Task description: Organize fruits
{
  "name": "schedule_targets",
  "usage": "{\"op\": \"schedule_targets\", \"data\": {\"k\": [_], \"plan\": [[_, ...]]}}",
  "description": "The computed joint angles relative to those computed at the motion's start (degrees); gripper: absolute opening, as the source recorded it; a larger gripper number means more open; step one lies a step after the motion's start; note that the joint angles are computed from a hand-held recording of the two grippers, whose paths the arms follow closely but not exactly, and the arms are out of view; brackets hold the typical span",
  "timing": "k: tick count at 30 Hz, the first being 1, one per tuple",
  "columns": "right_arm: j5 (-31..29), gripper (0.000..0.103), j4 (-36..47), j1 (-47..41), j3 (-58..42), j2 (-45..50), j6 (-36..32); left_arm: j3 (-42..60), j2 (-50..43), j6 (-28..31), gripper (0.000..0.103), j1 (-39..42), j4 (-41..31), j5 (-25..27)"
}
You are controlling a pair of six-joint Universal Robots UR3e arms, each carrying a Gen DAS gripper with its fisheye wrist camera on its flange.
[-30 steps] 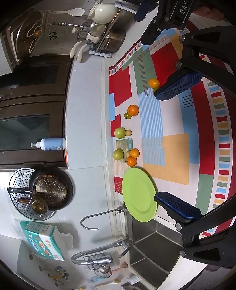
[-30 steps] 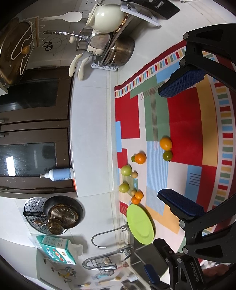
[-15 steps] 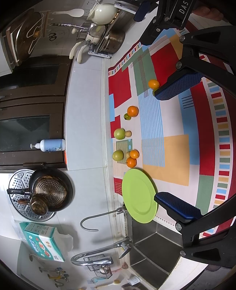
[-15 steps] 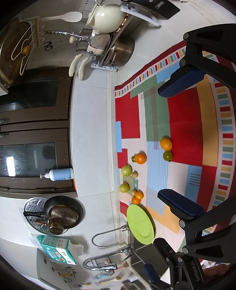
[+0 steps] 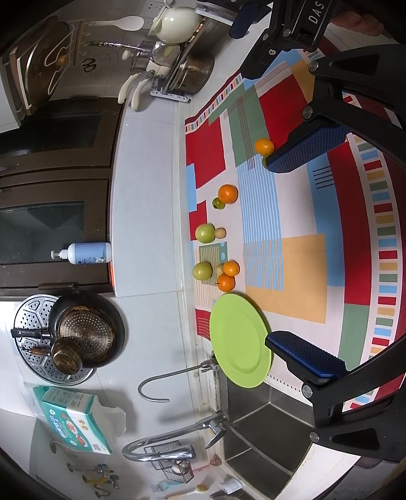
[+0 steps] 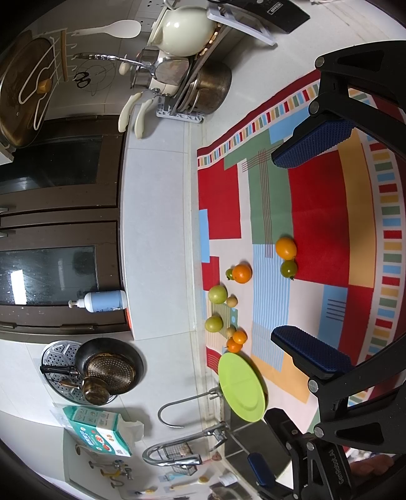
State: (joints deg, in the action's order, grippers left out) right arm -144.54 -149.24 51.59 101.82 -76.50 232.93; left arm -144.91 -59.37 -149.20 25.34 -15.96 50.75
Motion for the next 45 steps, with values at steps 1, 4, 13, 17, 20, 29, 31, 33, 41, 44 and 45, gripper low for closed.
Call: {"op": "schedule_targets", "data": {"k": [1,4,13,17,20,29,31,33,41,44,45], "plan": [[0.03,0.102,-0.03,0.0,0.04,0.0,0.04,0.1,-0.43,-0.11,0.103,-0.28,0.36,0.14],[0.32,0.102,0.1,-0.13,-0.07,-0.14,-0.07,0.49,-1.89,-0.36,0.103,-1.1,1.55,0.49],[2.87,0.102,-4.13,-2.8,1.83,-0.41,-3.0,2.92,-9.47,-0.64,0.103,-4.52,6.59,1.77],[3.96,0.102,-7.16,-4.09,2.71,0.14,-5.5,3.88,-13.59,0.09,0.103,-6.37,10.07,1.24],[4.76,0.102,-9.44,-5.36,3.54,0.6,-8.61,4.61,-16.97,0.87,0.103,-8.04,13.53,0.56],[13.02,0.086,-19.21,-11.95,9.55,0.09,-20.76,10.39,-30.78,7.21,0.09,-16.75,20.46,0.37],[15.73,0.082,-21.07,-13.91,11.08,-0.1,-23.59,12.35,-33.67,9.04,0.085,-18.68,20.29,0.95],[18.68,0.079,-22.35,-16.08,12.04,-0.09,-26.67,15.06,-37.04,10.46,0.08,-20.75,19.49,1.72],[30.69,0.068,-25.65,-23.96,13.54,2.02,-38.14,27.22,-48.9,14.72,0.064,-26.52,12.89,4.17],[34.38,0.064,-26.39,-26.29,13.3,3.5,-41.75,30.76,-51.83,16.48,0.062,-27.77,10.41,4.75],[35.53,0.063,-26.19,-27.1,13.07,4.0,-42.7,31.91,-52.67,17.15,0.061,-28.16,9.31,4.91]]}}
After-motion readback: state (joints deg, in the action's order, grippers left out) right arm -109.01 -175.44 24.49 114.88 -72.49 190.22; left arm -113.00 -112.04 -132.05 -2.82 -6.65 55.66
